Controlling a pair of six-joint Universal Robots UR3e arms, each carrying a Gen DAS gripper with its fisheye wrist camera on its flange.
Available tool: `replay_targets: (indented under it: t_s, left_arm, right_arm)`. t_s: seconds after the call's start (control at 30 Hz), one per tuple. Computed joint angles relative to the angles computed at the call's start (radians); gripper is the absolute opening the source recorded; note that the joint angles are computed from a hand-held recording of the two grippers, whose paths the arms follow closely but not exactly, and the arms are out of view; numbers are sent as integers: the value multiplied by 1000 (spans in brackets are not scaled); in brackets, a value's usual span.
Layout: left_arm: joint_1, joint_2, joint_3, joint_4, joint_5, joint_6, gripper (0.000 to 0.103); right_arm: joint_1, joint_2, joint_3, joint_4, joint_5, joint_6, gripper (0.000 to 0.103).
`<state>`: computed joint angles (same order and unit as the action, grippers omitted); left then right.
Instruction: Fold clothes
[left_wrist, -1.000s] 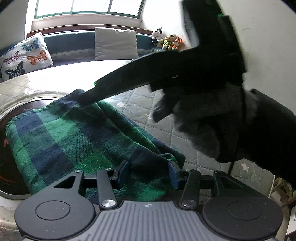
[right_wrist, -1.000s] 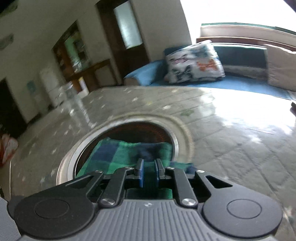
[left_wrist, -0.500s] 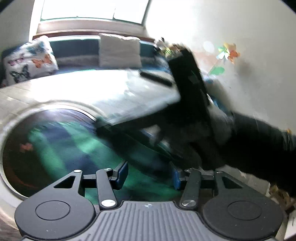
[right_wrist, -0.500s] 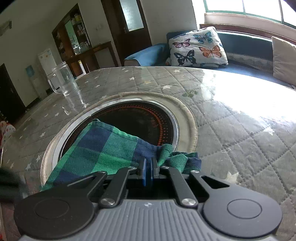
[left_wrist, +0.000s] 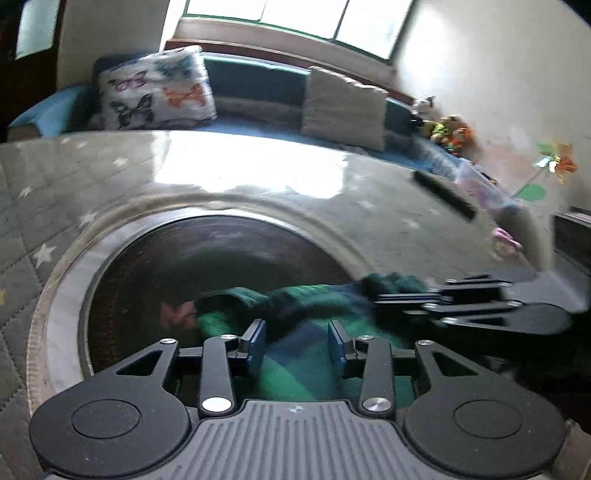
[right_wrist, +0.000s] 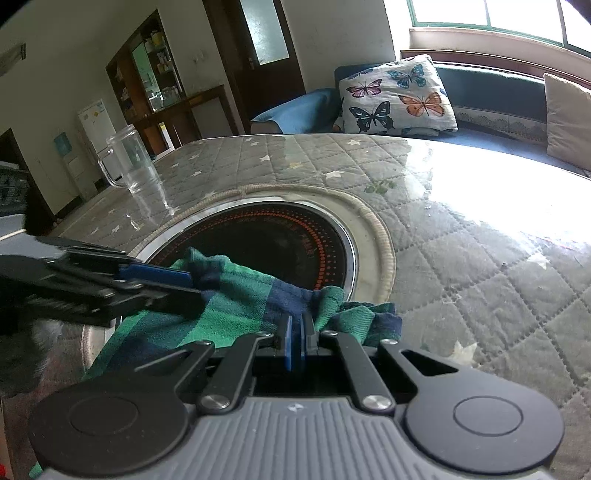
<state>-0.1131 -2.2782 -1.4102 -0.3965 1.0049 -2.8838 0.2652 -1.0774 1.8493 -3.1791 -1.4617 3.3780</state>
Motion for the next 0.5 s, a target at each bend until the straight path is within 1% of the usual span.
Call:
replay_targets:
  t_s: [0.1,0.17,0.3,0.47,0.5]
  left_arm:
    - [19,24,-34,14,-8,-11,36]
    - [20,64,-84,44,-5,13,36]
    - [39,176,-279,131,-38,139,36]
    - [37,297,-522,289,-39,276,37]
    - [42,325,-564,290,-54,304,37]
  right_arm:
    - [-1,3,-1,-1,2,2,2]
    - [2,3,-5,4,-3,0,3]
    - [9,4,-14,15,-15,0,3]
    - [16,5,-29,35,-26,-4,3]
    - [17,6,-33,39,-28,-5,3]
